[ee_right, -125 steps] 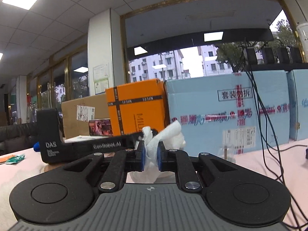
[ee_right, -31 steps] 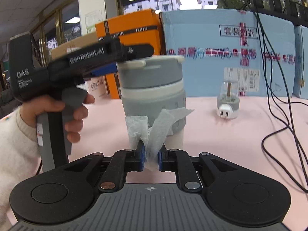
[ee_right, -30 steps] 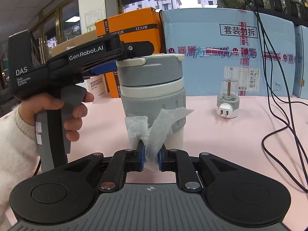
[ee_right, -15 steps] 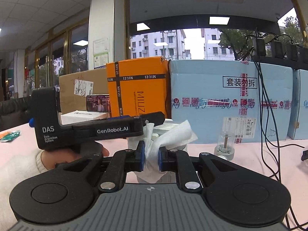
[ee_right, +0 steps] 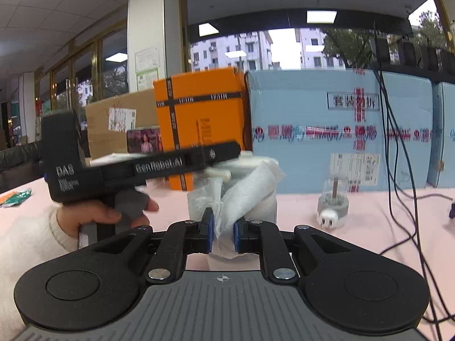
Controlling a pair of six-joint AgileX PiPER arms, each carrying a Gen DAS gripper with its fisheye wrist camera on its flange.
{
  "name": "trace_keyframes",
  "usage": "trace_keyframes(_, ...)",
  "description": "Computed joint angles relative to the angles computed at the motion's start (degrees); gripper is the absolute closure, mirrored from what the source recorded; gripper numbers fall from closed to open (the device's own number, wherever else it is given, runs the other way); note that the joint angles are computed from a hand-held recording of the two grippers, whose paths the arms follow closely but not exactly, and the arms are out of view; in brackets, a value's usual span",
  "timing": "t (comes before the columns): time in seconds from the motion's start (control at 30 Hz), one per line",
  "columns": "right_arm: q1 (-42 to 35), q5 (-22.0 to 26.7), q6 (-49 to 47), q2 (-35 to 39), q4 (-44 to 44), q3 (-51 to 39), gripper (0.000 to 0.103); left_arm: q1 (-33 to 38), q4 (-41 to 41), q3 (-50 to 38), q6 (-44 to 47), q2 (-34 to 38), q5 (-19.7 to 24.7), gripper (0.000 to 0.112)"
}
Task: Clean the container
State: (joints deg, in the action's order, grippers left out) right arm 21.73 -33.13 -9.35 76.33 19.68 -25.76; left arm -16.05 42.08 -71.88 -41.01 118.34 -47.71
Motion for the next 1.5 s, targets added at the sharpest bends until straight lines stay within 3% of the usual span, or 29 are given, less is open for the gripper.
trace_keyframes(0.2, 1.1, -0.2, -3.9, -1.4, 2.9, -1.3, 0.09, -0.1, -0.6, 0.2, 0.2, -0.1, 0.2, 0.009)
trace_keyframes(0.7, -1.3, 2.2, 2.2, 2.0, -2.2, -0.9, 0.091, 0.1, 0.2, 0.1, -0.4, 0.0, -0.1, 0.009)
trace_keyframes(1.0, 1.0, 0.1, -5.1, -1.4, 4.2, -1.6, 0.09, -0.2, -0.2, 0.8, 0.0, -0.5, -0.2, 0.009)
trace_keyframes(1.5, -2.4, 1.1, 4.1, 2.1, -4.4, -1.2, 0.09, -0.2, -0.6, 1.2, 0.0, -0.7, -0.2, 0.009)
